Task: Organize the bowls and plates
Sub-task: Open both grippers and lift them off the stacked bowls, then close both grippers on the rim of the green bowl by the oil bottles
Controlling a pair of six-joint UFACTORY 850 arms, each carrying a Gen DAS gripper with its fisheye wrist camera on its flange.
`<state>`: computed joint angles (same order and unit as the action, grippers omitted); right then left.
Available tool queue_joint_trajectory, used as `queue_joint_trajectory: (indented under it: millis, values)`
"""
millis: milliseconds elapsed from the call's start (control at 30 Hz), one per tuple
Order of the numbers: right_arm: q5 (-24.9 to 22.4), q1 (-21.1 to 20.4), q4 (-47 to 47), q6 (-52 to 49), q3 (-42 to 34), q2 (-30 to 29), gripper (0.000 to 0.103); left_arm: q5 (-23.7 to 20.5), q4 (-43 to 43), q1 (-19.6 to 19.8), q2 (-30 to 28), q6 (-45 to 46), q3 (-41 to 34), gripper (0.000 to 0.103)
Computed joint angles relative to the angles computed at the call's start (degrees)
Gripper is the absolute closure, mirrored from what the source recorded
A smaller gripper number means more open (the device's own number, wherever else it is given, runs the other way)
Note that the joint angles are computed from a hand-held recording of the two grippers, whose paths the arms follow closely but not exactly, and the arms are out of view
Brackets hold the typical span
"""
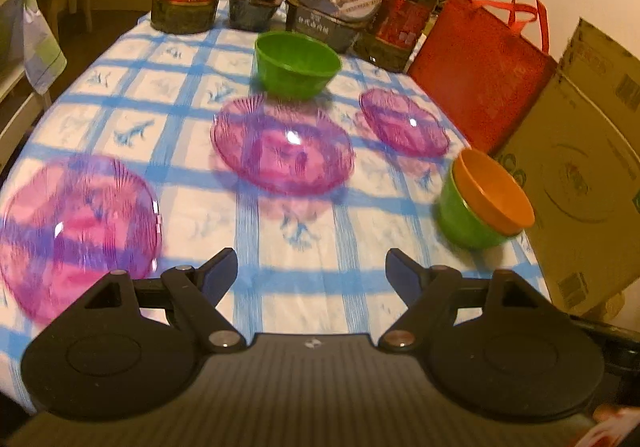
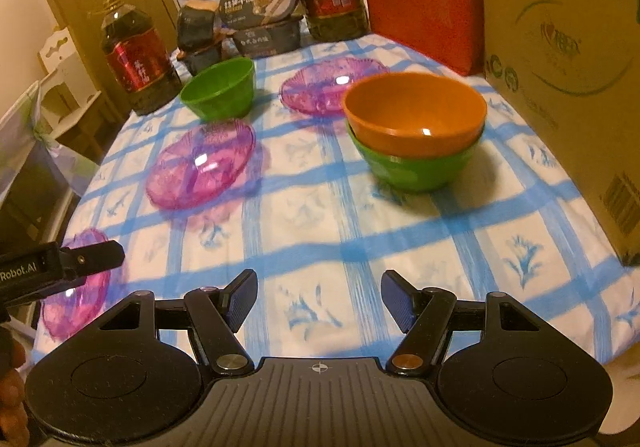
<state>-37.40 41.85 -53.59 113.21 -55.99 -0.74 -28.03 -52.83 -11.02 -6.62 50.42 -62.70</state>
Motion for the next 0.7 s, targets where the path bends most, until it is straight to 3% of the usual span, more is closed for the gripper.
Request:
queue_joint_trajectory:
  millis: [300, 700]
  values:
    - [6.54, -7.64, -0.45, -7.88, -8.6, -6.13, 0.035, -0.66, 5.37, 0.4, -10.4, -4.39, -14.42, 0.021]
    - [14.91, -18.39, 11.27, -27.65, -24.97, -20.5, 0.035, -3.57, 18.89, -0.52, -29.72, -17.39, -40.5, 0.02]
